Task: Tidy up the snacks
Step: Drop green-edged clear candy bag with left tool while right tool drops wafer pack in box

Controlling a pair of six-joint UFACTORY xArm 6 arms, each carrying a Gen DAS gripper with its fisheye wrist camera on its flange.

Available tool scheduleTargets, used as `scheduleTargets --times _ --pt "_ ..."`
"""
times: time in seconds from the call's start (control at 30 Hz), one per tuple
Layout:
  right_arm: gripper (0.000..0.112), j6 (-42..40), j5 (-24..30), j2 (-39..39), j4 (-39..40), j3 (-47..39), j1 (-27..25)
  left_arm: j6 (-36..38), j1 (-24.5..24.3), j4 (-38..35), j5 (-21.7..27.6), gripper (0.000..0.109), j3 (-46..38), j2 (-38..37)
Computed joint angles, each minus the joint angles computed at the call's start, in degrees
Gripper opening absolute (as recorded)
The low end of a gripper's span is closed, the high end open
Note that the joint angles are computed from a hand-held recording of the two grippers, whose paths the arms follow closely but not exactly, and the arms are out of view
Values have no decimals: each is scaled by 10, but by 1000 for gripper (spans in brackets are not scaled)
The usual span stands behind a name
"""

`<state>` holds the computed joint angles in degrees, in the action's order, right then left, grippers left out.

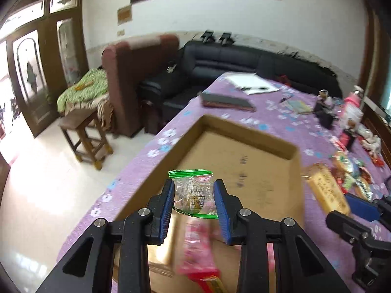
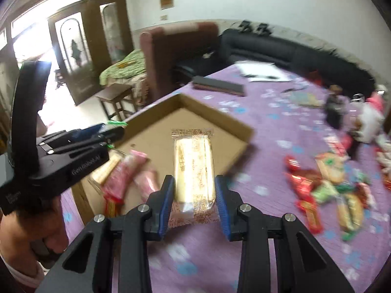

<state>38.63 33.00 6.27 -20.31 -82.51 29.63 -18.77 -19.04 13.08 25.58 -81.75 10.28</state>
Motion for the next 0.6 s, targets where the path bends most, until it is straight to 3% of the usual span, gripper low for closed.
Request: scheduleTargets --times 0.17,0.4,0.47,0.53,0.6 --pt "33 -51 31 108 58 -112 2 35 7 -38 53 35 -63 49" --pt "33 -63 48 148 87 -140 -6 49 -5 -35 136 41 -160 121" --pt "34 -67 48 148 94 -138 -9 46 -5 -37 168 51 -189 139" --pt "35 -61 44 143 88 -132 -11 41 -5 -36 172 83 -195 141" --pt "37 -61 34 132 91 -118 -14 5 -5 0 166 96 -185 132"
